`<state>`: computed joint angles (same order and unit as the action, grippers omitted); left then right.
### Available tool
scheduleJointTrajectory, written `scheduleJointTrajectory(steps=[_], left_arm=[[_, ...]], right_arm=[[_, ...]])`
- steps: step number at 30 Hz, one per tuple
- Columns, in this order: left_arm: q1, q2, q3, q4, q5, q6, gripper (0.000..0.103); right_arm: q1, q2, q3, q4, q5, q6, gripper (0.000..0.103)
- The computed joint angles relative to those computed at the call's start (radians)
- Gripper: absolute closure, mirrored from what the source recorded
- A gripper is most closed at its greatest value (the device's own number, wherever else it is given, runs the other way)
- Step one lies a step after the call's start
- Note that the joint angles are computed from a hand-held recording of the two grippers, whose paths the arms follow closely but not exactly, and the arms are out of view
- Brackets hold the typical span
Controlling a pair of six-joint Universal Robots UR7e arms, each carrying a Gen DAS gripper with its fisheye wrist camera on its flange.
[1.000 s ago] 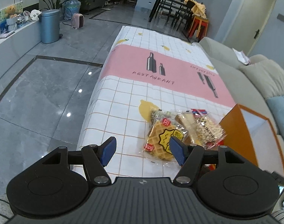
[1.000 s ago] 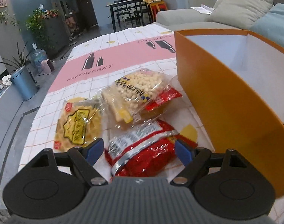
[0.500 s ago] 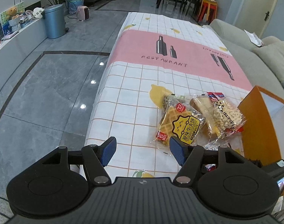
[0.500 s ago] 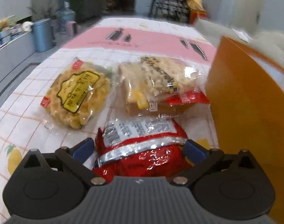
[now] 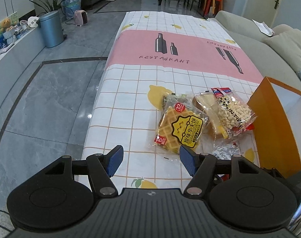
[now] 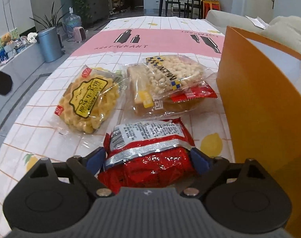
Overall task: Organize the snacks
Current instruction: 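Grasp the red chip bag with the right gripper while the left grasps the yellow waffle bag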
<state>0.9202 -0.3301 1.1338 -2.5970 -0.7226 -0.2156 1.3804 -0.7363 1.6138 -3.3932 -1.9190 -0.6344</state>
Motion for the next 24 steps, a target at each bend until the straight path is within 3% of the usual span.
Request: scheduleJointTrajectory(steps=[8, 13, 15, 19, 24], left_arm=[[-0.004, 0.025, -0.033, 0.02, 0.049, 0.01, 0.026], [0.004, 0.064, -0.063, -0.131, 0.005, 0.15, 0.026], [0.01, 0.08, -0.088, -0.171, -0.047, 0.216, 0.026], [0.025, 0.117, -0.144, -0.154, -0.131, 0.275, 0.026], [0.03, 0.2, -0.261, -0.044, -0.147, 0.284, 0.026]], right_arm=[[-0.002, -0.064, 0.081, -0.025, 0.055, 0.008, 0.014], [-0.015, -0.09, 0.107, -0.019, 0.091, -0.002, 0.014], [-0.023, -0.099, 0.107, -0.005, 0.109, 0.004, 0.014], [-0.048, -0.12, 0.127, 0.015, 0.172, -0.004, 0.014], [-0.065, -0.126, 0.134, 0.076, 0.173, -0.016, 0.015]])
